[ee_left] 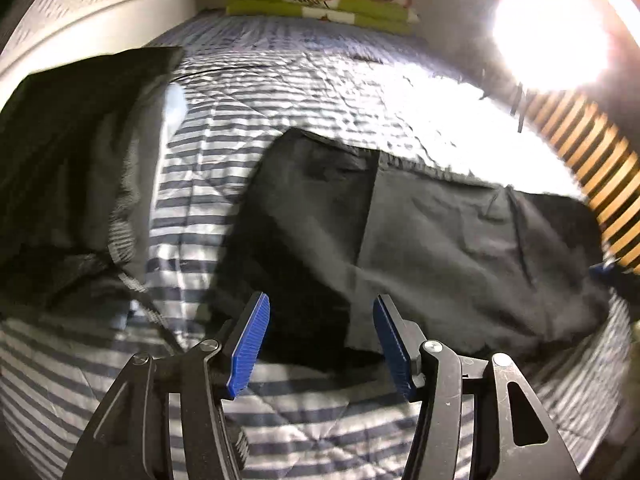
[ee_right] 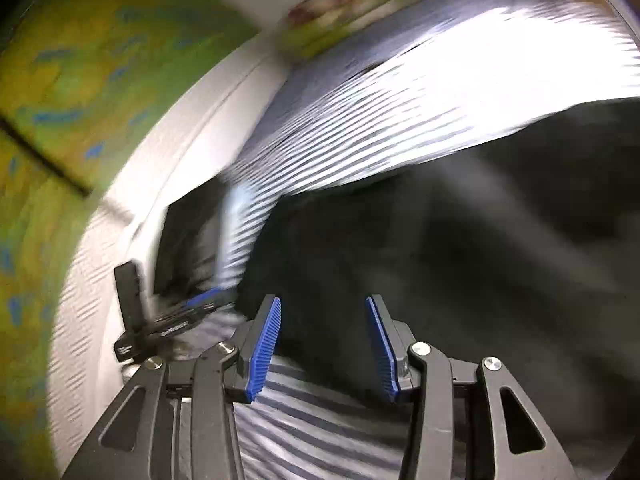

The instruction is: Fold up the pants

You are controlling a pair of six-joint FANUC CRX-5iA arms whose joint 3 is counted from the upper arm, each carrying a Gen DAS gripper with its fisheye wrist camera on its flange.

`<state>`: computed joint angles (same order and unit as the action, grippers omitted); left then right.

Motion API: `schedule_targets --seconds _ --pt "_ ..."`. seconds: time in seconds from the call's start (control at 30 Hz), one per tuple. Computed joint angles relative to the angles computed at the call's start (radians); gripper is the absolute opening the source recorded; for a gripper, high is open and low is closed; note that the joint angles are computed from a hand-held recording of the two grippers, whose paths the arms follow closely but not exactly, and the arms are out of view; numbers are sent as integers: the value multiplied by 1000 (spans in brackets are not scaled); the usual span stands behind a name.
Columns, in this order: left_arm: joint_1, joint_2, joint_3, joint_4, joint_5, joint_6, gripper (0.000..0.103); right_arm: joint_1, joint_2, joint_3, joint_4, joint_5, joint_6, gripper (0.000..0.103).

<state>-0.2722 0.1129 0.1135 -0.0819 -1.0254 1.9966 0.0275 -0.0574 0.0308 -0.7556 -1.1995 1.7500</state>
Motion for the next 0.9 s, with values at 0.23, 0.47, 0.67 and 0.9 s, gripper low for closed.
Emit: schedule_targets --seconds 0.23,0.47,0.67,0.9 --pt "-122 92 125 -13 -36 -66 58 -173 -168 -173 455 174 -159 46" --pt "-309 267 347 -28 -117 -190 60 -325 -91 -192 395 109 -153 46" --pt "-366 416 550 -7 -170 -238 60 -399 -12 -150 244 55 -153 46" --pt "-336 532 693 -24 -249 -165 60 -216 -110 -190 465 268 -131 46"
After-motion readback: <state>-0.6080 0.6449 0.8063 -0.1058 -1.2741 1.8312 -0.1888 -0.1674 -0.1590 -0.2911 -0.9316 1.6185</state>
